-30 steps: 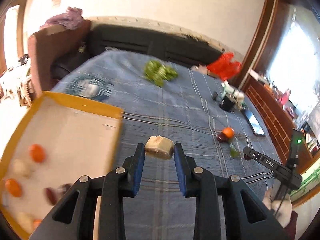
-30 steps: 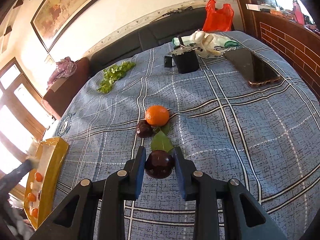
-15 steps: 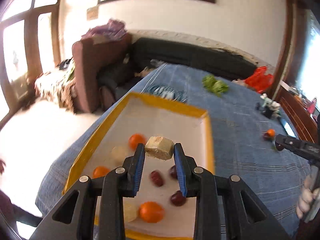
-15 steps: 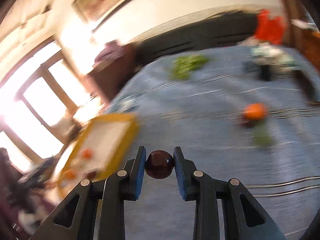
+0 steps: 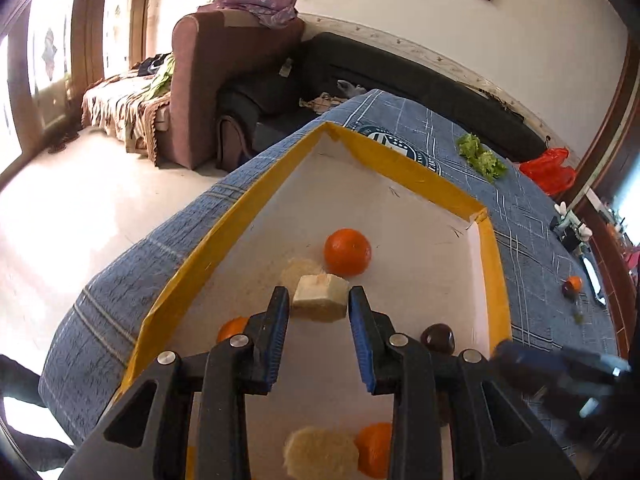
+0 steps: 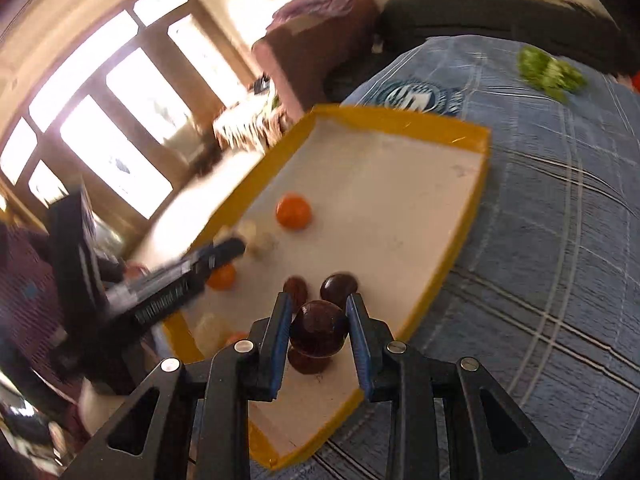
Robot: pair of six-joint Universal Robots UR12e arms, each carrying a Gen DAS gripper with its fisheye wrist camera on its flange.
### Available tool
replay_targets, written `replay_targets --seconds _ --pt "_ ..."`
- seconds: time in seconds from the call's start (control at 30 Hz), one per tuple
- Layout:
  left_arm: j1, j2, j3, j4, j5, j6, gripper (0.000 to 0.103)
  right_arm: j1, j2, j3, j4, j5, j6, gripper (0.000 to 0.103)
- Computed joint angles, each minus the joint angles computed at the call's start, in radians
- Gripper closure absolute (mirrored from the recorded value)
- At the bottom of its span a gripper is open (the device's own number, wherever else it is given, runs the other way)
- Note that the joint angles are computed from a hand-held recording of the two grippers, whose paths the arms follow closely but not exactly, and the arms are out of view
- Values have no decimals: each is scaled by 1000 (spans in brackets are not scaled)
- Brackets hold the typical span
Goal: Organize fruits
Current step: 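Carry the rice cake and plum into the tray and open both tools, then grasp an orange with a leaf with the right tool while the left grasps a plum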
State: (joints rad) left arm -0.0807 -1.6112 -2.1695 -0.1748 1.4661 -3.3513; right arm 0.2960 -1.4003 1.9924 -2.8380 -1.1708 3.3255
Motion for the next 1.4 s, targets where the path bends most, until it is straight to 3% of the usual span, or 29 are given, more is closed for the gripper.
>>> replay_targets --seconds 0.1,0.27,0.37,0.43,0.5,0.63,0.87,1.13,1.4 --pt "-13 -14 11 6 27 -2 73 31 11 -8 5 -74 -37 71" --pt "-12 -20 15 16 24 -31 57 83 26 -25 29 -246 -87 70" --pt "-18 -7 7 29 50 -42 50 88 24 -22 21 -260 -105 67" --pt "-29 8 -2 50 89 -70 37 88 11 -10 -2 -275 -105 58" --pt "-31 23 -11 65 92 -94 31 86 0 4 -40 -285 -92 44" --pt "-41 49 -13 28 77 -161 22 62 -37 46 -103 -274 -40 39" --pt "-71 89 -21 2 -23 -178 21 26 -91 126 -141 -262 40 36" --pt "-173 81 -2 -4 52 -120 21 -38 -152 206 -162 -293 86 36" --pt "-210 72 10 -21 16 -80 21 -96 -198 237 -126 -328 57 33"
